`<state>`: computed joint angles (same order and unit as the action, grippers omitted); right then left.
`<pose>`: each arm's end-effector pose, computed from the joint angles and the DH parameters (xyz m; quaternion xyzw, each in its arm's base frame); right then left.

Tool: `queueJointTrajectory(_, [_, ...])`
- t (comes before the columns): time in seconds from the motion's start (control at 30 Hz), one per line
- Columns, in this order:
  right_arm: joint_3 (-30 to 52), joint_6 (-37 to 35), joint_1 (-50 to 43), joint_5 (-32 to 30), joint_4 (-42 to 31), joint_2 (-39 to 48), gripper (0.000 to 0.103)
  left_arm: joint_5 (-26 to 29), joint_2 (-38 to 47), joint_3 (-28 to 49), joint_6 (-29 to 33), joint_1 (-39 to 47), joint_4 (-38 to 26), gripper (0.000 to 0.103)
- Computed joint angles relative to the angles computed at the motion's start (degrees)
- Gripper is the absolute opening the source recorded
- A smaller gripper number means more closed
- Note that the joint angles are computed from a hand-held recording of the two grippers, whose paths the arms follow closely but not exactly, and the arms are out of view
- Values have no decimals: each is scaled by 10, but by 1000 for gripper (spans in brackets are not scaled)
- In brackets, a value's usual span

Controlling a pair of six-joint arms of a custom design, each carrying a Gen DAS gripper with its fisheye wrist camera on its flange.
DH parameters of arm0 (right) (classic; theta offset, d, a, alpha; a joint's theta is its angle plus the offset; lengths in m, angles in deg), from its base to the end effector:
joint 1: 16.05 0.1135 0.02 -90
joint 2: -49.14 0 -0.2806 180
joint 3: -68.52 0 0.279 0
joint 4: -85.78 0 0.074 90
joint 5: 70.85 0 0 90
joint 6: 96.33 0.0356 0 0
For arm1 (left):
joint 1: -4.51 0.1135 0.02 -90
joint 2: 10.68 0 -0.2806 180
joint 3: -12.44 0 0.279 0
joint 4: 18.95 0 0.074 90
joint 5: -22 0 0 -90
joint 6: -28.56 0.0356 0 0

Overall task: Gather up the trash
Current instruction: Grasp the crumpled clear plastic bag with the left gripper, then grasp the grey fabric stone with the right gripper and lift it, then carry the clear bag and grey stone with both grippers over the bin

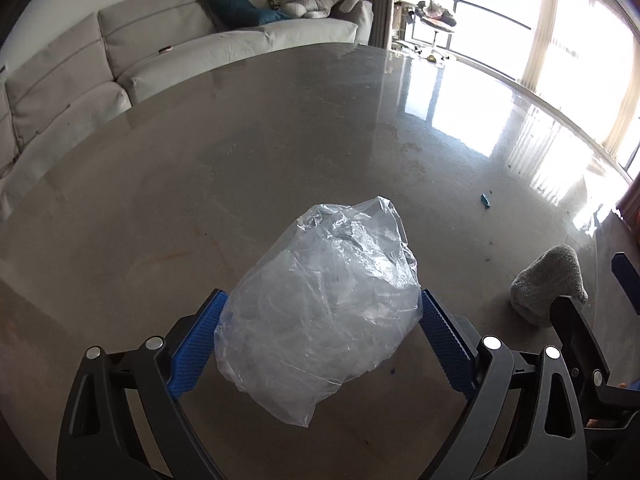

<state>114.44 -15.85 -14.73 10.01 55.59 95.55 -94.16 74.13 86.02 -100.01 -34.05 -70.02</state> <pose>0.1992 0.0102 0.2587 -0.1211 0.8586 0.0338 0.4970 0.2581 -0.1857 0.2448 -0.0543 0.9457 0.0264 0.3193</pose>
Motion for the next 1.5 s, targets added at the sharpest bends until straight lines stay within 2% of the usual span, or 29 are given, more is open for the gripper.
queueJointTrajectory(0.03, [-1, 3, 7, 6, 4, 3, 98, -2, -1, 0, 1, 1, -1, 75])
queueJointTrajectory(0.07, [-3, 5, 10, 8, 6, 2, 98, -3, -6, -4, 7, 4, 4, 57])
queueJointTrajectory(0.17, [0, 3, 8, 1, 7, 4, 98, -8, -13, -10, 23, -1, 13, 25])
queueJointTrajectory(0.23, [3, 1, 2, -8, 6, 6, 98, -38, -10, -3, 13, -15, -5, 21])
queueJointTrajectory(0.3, [6, -2, -4, -10, 8, 10, 98, -61, -18, -3, 0, -22, -14, 21])
queueJointTrajectory(0.5, [14, 5, -19, -31, 5, 28, 98, -78, -42, -21, -27, -44, -34, 21])
queueJointTrajectory(0.87, [36, 30, 21, -6, -3, 61, 98, -102, -66, -21, -24, -68, -48, 21])
queueJointTrajectory(1.07, [61, 26, 3, -35, -39, 90, 98, -107, -72, -19, -18, -61, -55, 21])
queueJointTrajectory(1.1, [68, 22, 0, -44, -50, 96, 95, -111, -70, -17, -24, -65, -59, 21])
queueJointTrajectory(1.13, [74, 16, -5, -56, -62, 103, 65, -110, -70, -16, -24, -65, -59, 21])
queueJointTrajectory(1.17, [79, 12, -6, -59, -72, 112, 44, -113, -68, -13, -26, -68, -62, 21])
queueJointTrajectory(1.3, [80, -2, 14, -48, -83, 109, 30, -127, -62, -2, -45, -86, -76, 21])
queueJointTrajectory(1.5, [75, -14, 9, -64, -103, 57, 29, -136, -69, 11, -51, -103, -83, 21])
